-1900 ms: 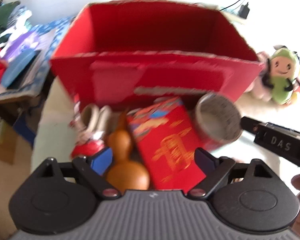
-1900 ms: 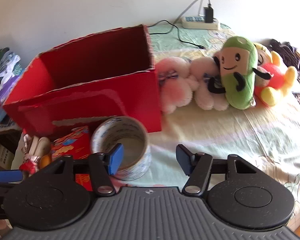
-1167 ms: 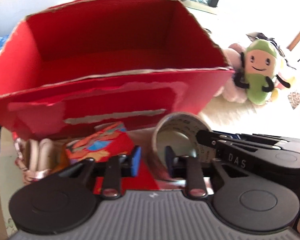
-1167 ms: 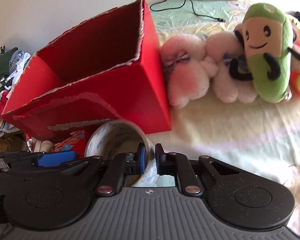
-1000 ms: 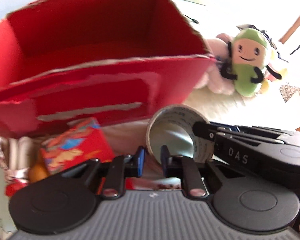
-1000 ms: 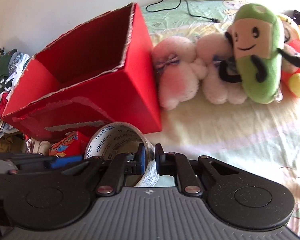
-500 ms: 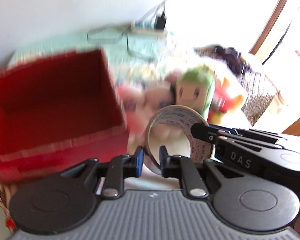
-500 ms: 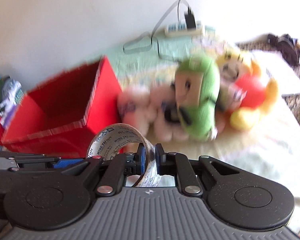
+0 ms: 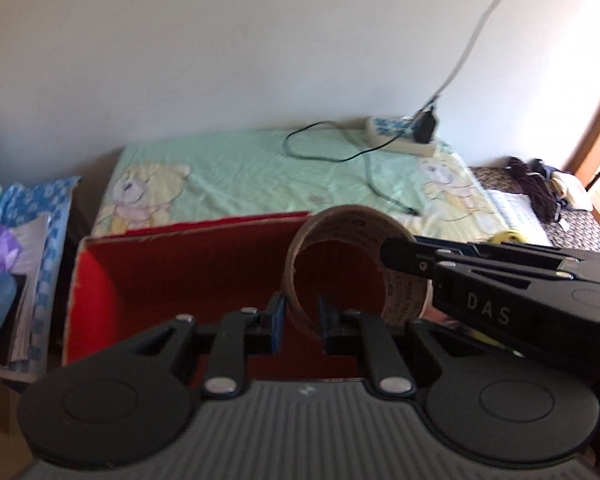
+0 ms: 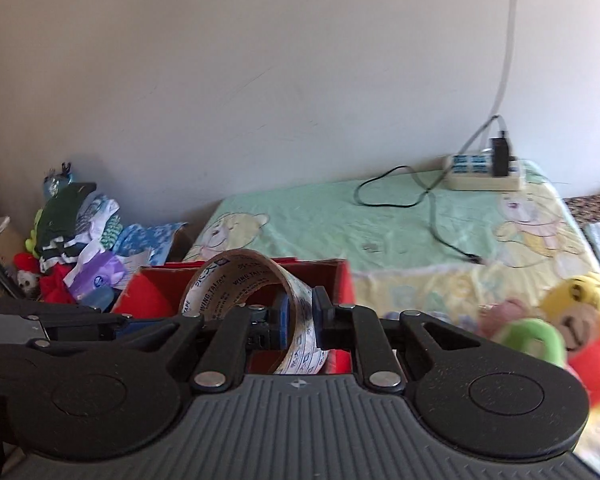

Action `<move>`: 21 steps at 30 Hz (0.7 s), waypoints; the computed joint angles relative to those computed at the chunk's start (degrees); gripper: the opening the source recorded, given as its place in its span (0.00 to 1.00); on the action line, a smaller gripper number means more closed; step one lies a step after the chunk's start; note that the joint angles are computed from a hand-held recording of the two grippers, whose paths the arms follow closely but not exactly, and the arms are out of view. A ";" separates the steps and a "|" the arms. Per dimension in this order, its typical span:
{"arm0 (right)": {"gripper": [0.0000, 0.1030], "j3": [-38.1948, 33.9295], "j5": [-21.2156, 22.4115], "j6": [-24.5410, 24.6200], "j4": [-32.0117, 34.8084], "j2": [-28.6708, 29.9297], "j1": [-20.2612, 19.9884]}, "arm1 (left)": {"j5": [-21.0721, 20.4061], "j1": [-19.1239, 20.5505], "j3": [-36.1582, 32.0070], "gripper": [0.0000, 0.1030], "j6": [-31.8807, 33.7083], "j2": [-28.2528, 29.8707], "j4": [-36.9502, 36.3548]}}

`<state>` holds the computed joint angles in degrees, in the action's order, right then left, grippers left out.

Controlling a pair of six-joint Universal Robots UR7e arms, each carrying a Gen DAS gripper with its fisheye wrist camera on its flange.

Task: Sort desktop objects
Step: 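Carry the tape roll with the right gripper into the red box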

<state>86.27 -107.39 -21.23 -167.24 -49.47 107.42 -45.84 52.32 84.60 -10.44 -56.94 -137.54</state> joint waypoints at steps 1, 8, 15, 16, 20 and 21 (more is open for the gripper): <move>0.13 -1.83 -0.40 0.69 1.64 1.70 0.24 | 0.20 0.89 -0.43 0.10 0.03 0.04 0.78; 0.13 -11.77 -3.96 5.54 12.30 10.95 2.11 | -2.13 7.85 -5.70 0.10 -2.21 1.42 10.43; 0.13 -22.52 -7.69 15.79 27.80 18.87 1.65 | -5.29 12.86 -11.44 0.10 -5.74 4.21 20.35; 0.13 -23.46 -7.71 17.42 29.40 19.52 1.51 | -5.52 12.91 -11.50 0.11 -5.60 4.04 20.71; 0.11 -25.08 -7.74 21.78 32.45 20.46 1.33 | -6.56 13.06 -10.15 0.16 -3.52 2.62 18.90; 0.10 -25.38 -7.85 22.48 32.98 20.61 1.34 | -6.85 12.98 -9.91 0.16 -3.37 2.14 19.00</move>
